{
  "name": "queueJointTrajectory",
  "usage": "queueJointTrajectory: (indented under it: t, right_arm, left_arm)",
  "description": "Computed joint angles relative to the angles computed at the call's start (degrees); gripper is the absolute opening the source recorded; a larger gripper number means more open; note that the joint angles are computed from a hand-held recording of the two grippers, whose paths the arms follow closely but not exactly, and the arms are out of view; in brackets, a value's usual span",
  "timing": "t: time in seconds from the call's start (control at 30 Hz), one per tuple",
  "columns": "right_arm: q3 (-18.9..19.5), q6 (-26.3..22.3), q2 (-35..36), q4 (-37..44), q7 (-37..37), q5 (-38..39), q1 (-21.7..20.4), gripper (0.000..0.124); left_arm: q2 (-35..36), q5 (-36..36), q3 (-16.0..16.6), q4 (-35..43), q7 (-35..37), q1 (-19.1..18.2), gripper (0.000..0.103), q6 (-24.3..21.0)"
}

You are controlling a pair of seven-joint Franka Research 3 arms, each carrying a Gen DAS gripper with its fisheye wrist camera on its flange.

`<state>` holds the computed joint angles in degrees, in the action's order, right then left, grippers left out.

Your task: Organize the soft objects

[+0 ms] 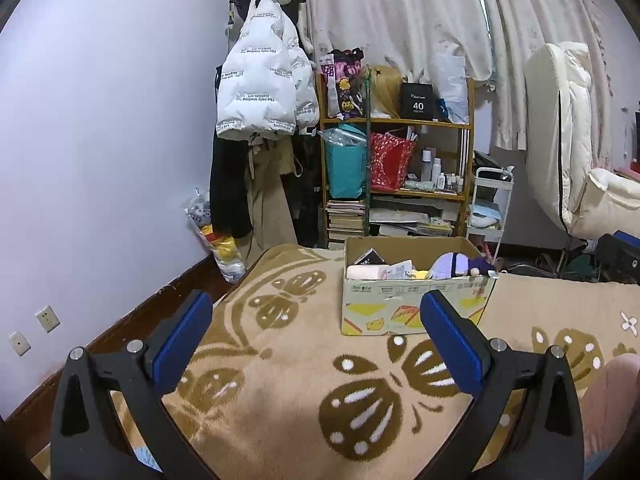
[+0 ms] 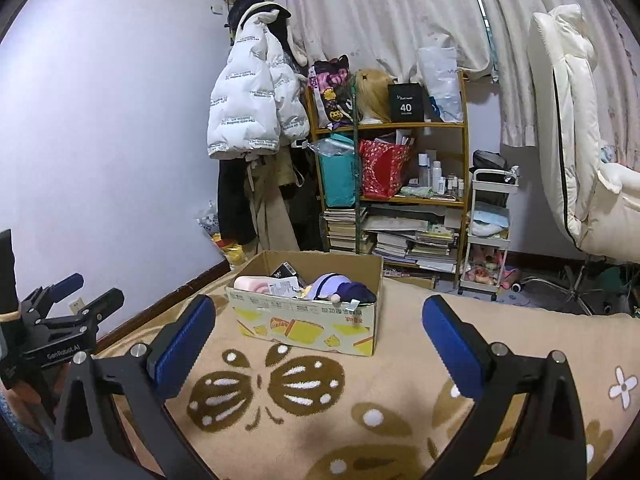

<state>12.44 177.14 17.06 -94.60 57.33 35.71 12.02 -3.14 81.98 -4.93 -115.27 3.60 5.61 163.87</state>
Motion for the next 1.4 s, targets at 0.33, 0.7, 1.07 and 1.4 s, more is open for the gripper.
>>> queueJointTrajectory:
  t: [0.33,0.7,1.07,1.4]
  right_arm:
    - [-5.14,-0.47,-0.58,-1.48,8.11,-7.87,3.54,0.103]
    - [-6.39,-0.40,-0.78,-2.07,12.33,-12.27,4.19,0.103]
    - [-6.71,-0.82,-0.50,-1.84,13.80,-14.38,4.23,0.103]
    - [-6.64,-0.89,-0.37,-1.93,14.50,-15.46,4.00,0.103]
  left_arm:
    - [0.42,-3.05,0.21,-0.37,2.34,-0.01,0.103,0.03]
    - [0.83,-4.40,0.22,-0.26,4.09,-0.16,0.103,0.13]
    - [0.82,-5.13,0.16,-0.26,4.87,-0.29,0.103,-0.10]
    - [0.89,-2.83,0.29,0.21,3.36,-0.20,0.102,0.66]
